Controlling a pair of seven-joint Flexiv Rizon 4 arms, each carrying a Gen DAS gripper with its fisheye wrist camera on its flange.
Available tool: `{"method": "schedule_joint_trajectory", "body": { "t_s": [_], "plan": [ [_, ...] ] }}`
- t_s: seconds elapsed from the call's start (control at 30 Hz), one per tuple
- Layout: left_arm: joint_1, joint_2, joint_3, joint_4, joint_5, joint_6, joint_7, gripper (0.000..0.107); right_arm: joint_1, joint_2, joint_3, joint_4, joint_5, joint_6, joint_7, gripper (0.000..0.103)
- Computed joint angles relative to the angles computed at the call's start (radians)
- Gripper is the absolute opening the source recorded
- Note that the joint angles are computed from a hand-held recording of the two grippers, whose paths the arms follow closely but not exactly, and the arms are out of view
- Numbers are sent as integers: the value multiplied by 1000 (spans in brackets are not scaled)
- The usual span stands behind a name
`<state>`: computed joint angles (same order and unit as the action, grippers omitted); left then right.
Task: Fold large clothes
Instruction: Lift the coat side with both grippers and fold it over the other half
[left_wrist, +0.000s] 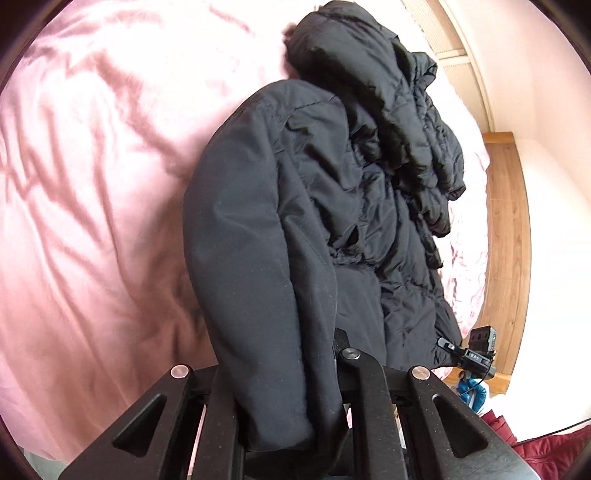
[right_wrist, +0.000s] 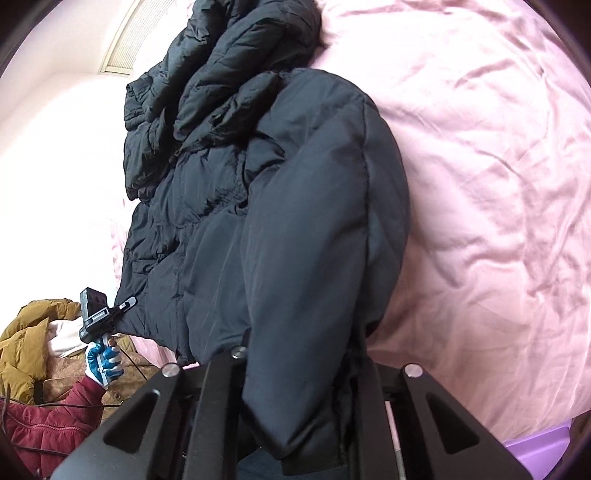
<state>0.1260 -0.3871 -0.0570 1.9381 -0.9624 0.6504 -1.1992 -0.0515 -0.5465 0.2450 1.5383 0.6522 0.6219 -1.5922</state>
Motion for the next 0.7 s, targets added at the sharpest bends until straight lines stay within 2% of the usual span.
{"method": "schedule_joint_trajectory", "body": {
  "t_s": [0.37, 0.57, 0.7],
  "plan": [
    [1, -14, -44, -105, -200, 87, 51, 12, -29, 4, 4, -128, 62, 56, -47, 13],
    [12, -74, -77, -241, -288, 143, 60, 12, -42, -43, 13, -250, 111, 149, -30, 13],
    [23, -155, -103, -381, -281, 190, 16, 12, -40, -109, 25, -377, 118, 209, 8, 13]
  ]
}}
